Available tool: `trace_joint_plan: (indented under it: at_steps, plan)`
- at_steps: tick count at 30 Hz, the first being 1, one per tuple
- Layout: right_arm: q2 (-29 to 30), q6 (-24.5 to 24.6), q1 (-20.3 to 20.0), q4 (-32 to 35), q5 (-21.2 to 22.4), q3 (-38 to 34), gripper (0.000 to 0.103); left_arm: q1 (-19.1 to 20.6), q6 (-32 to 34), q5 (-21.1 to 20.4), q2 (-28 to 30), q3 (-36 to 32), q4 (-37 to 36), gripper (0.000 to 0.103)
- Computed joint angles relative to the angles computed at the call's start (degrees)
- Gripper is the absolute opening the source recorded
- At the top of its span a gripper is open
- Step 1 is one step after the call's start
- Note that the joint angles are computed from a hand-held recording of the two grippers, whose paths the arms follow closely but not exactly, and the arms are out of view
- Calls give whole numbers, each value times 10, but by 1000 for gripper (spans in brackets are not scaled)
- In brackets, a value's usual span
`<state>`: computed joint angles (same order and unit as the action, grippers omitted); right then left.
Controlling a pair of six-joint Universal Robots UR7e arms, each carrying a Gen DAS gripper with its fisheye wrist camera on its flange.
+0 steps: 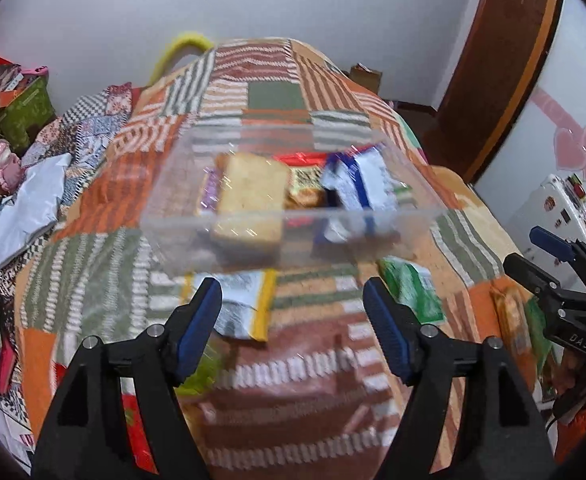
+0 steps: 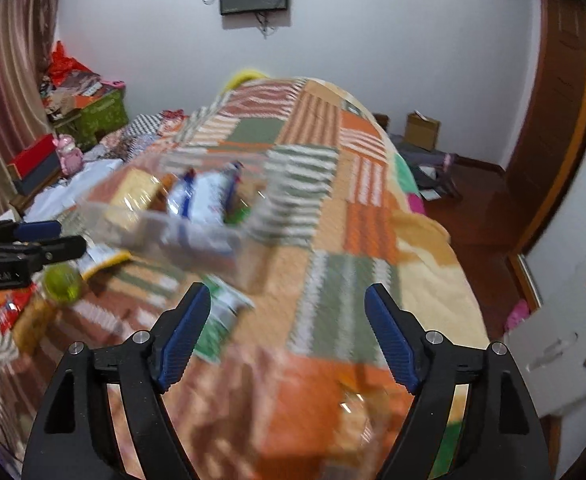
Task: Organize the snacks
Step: 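Grasp green chip bag with left tool while right tool grasps cracker stick pack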
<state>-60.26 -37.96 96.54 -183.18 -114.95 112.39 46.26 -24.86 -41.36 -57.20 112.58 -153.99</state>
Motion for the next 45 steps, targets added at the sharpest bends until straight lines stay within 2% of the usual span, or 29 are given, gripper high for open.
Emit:
trace_joint_plan:
  at_steps: [7,11,16,19,25,33,35,37,45]
  plan:
    - [-45,14,-44,14,-16,42,77,-15,-10,-27,38,-6,12,73]
    - [-52,16,-59,32,-15,54,77,-18,-5,-40,68,-24,16,73]
    - [-60,27,-77,48,7,70,76,-13,-6,-56,100,-51,26,73]
    - [-65,26,-84,60,14,74,60,-8,-7,-61,116,-67,33,73]
    - [-68,17,-92,49,20,78,38,0,-5,-67,149,-101,44,73]
    - [-84,37,-99,68,67,70,36,9,15,-62,178,-133,41,73]
    - [-86,40,-97,70,77,67,36,11,20,-63,184,-139,44,65]
    - [-87,42,-94,71,85,65,36,14,23,-71,186,-142,47,50]
    - [-84,50,-79,76,105,49,36,9,27,-67,162,-108,9,44]
